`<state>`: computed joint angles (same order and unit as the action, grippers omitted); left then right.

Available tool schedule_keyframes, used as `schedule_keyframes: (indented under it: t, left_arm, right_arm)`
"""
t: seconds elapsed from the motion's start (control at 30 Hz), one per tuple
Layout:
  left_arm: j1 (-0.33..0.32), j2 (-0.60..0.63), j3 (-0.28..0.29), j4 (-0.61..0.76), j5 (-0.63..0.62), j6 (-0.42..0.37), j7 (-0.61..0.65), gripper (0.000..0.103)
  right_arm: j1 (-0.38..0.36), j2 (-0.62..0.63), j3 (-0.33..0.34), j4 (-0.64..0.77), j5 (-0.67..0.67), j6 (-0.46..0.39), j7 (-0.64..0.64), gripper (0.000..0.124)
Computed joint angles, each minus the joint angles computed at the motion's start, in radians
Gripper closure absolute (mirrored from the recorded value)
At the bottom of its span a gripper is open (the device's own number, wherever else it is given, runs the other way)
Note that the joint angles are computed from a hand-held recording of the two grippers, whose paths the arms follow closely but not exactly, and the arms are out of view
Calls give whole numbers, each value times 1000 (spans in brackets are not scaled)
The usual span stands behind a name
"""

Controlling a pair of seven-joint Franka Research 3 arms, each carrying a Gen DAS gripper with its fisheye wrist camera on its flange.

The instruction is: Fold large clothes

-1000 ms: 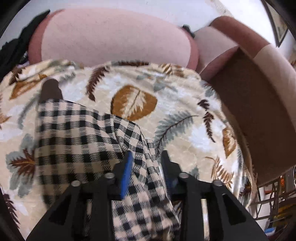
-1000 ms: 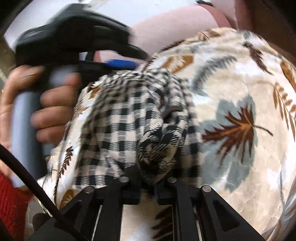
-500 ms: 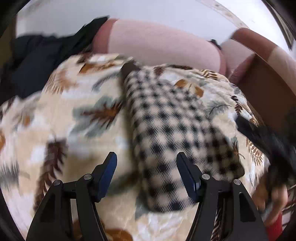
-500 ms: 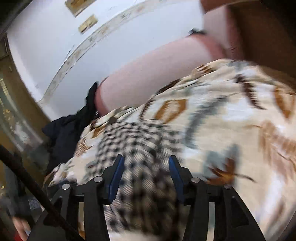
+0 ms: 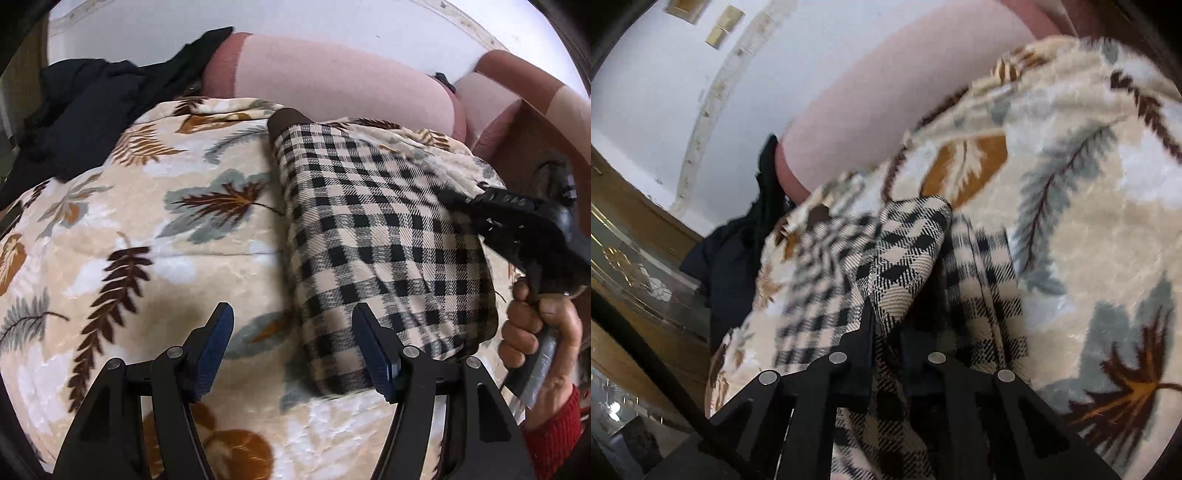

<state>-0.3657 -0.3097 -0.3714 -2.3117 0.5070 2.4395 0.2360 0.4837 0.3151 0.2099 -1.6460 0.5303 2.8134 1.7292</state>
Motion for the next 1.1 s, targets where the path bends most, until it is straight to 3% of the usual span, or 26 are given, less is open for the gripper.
schedule_keyframes:
  t: [0.1,0.23,0.33,0.37,0.57,0.67,0.77,0.87,0.9,0.93,1.1]
  left_arm:
    - [-2,76,-10,60,27,-13,31,37]
    - [-23,168,11,101,-17,-24,82,37]
    - [-31,185,41,77,-96,32,106,37]
    - [-32,179,51,63,-134,57,117,37]
    - [-25,152,53,18,-181,111,141,37]
    - [-23,147,43,5,-169,125,104,37]
    - [-26,133,34,-9,-154,129,77,37]
    - [-35,128,29,-11,-148,126,85,37]
    - [-42,129,32,-12,-161,125,105,37]
    - [-52,135,34,-9,-181,121,131,39]
    - [-73,148,18,7,-180,88,159,40]
  right_arm:
    - [11,-50,-21,-61,-35,34,19,112]
    - [36,-46,-77,-69,-174,-44,127,110]
    - [22,-38,-84,-71,-208,-109,167,93]
    - [8,-49,-73,-86,-183,-96,158,85]
    - [-63,-159,-19,-205,9,-12,-12,83]
    - [-72,-210,-6,-249,105,-44,-145,80]
    - [-51,-248,-14,-289,100,-109,-197,73]
    - [-25,-275,-20,-322,35,-187,-221,74]
    - [-20,-279,-21,-327,25,-212,-228,81]
    - [-13,-284,-24,-333,-9,-231,-212,105]
    - [-10,-284,-43,-341,-133,-249,-69,110]
